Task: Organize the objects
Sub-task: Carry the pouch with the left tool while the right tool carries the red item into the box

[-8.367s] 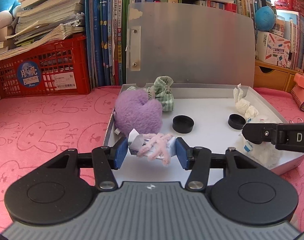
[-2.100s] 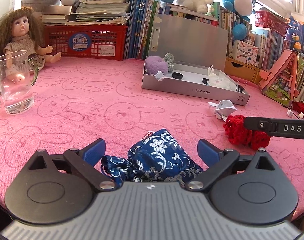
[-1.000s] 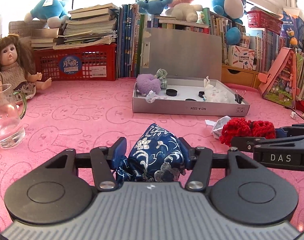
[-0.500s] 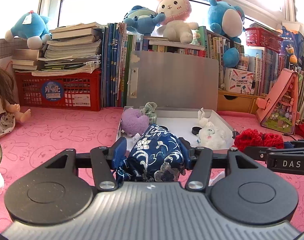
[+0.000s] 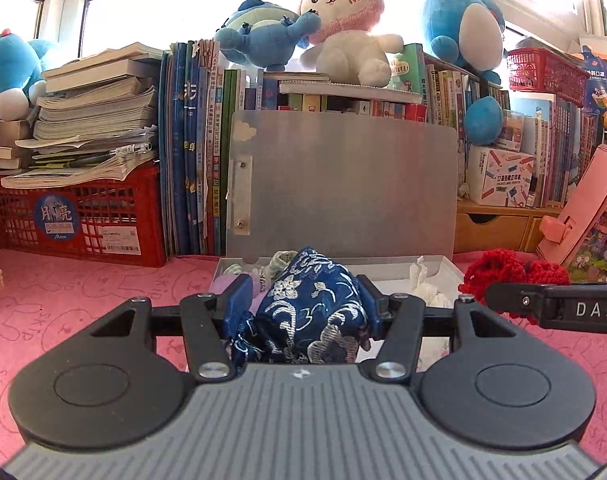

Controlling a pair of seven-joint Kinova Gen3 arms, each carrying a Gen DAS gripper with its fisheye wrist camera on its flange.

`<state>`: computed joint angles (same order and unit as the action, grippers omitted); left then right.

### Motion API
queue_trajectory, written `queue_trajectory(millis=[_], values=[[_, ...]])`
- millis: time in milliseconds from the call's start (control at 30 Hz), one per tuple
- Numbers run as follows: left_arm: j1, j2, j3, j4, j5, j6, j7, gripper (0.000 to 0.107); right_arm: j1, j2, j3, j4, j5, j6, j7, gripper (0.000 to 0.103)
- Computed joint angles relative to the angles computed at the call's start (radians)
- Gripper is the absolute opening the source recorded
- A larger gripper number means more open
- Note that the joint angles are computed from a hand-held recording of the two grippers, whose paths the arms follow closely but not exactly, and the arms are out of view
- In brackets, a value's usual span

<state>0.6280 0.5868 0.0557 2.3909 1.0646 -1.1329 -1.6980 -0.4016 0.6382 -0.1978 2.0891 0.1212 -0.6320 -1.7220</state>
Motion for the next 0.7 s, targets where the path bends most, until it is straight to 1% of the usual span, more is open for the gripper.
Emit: queue_trajectory(millis=[167,300,367,567,700], values=[[-0.077,0.053,-0.028,-0.07,-0.081,0.053,-0.019,0.061,0.001,0.063,-0.004,-0.12,0.026,0.089,0.005,0.059],[-0.13,0.094,-0.041,-0.124,-0.126,0.108,-0.017,0.062,0.048,0.122,-0.051,-0.222,0.085,0.165,-0.036,0.059],[-0.143,0.117,-0.05,-0.148,-0.141,0.129,-0.03,0.062,0.053,0.142,-0.059,-0.26,0.098,0.196,-0.046,0.059],[-0.165,0.159,-0.068,-0.197,-0.155,0.178,-0.077,0.062,0.031,0.187,-0.047,-0.35,0.094,0.261,-0.028,0.059],[-0.169,0.175,-0.077,-0.209,-0.172,0.186,-0.088,0.062,0.025,0.209,-0.047,-0.386,0.085,0.288,-0.013,0.059]])
